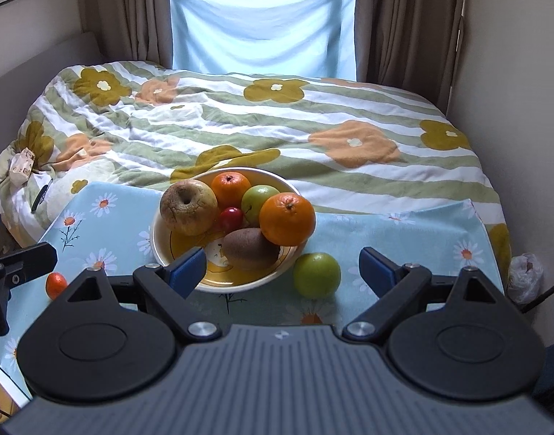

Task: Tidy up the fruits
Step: 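Withdraw both open tools from the bowl toward the loose tangerines, then grasp a tangerine with the left tool while the right tool grasps another tangerine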

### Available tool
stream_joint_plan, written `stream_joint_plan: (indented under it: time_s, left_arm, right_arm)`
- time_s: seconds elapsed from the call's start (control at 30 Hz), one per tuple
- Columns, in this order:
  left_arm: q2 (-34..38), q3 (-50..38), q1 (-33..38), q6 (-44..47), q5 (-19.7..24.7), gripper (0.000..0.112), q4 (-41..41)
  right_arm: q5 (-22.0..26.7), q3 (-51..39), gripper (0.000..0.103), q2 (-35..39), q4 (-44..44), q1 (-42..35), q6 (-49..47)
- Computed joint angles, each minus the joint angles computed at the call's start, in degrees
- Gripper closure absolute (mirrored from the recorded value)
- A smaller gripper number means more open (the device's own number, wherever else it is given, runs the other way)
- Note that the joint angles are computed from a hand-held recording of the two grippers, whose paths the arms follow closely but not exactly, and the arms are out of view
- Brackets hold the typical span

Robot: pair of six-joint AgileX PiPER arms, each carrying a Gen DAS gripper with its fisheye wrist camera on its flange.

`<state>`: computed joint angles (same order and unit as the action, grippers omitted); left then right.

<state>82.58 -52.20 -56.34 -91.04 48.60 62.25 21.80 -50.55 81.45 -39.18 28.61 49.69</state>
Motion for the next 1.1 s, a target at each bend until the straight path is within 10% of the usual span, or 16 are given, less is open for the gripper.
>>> stream_joint_plan:
  time_s: [0.57, 1.1]
  left_arm:
    - [-6.70, 12.62, -4.81, -6.58, 1.39, 0.010, 0.71]
    - [4.05, 16.49, 12.81, -10.05, -11.82, 0.018, 5.93]
  right_arm:
    - [8.28, 17.12, 0.000, -9.10, -20.61, 13.25, 35.78]
    - [3.27, 24.11, 0.000, 0.51, -45.68, 9.14, 62.80]
